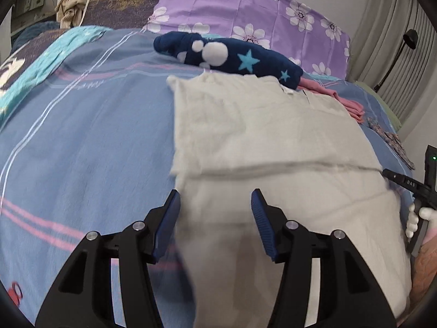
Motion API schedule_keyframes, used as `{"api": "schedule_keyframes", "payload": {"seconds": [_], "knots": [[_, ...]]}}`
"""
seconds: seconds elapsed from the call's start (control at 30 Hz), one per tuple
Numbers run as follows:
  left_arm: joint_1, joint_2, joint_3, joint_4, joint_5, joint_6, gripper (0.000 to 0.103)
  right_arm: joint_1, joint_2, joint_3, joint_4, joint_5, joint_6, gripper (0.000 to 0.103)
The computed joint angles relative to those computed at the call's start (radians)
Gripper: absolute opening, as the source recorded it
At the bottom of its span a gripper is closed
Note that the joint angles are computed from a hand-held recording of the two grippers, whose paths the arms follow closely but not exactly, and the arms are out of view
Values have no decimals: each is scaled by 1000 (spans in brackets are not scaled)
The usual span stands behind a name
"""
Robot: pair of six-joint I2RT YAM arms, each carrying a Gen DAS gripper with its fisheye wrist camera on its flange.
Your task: Fold small clothes
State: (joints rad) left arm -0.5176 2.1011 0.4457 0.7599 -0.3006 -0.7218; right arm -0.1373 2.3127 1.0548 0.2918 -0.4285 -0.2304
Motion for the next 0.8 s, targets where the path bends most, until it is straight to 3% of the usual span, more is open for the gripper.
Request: {"api": "schedule_keyframes", "payload": {"seconds": [0.13, 0.23, 0.4, 0.5, 0.8], "knots": [[-65, 35, -98, 127, 22, -34, 55, -81, -64, -103, -1, -68, -73, 27], [-140, 38, -136, 147, -14, -55, 55, -155, -100, -174, -17, -111, -136, 27], [-330, 94, -202, 231, -119, -210, 56, -311, -124, -277, -81, -192, -279, 28], [-471, 107, -245, 253, -193, -337, 56, -436, -126, -331, -141, -266, -426, 28], [-939, 89, -227, -5, -403, -792, 56, -780, -45, -232, -681, -364, -947, 28]]}}
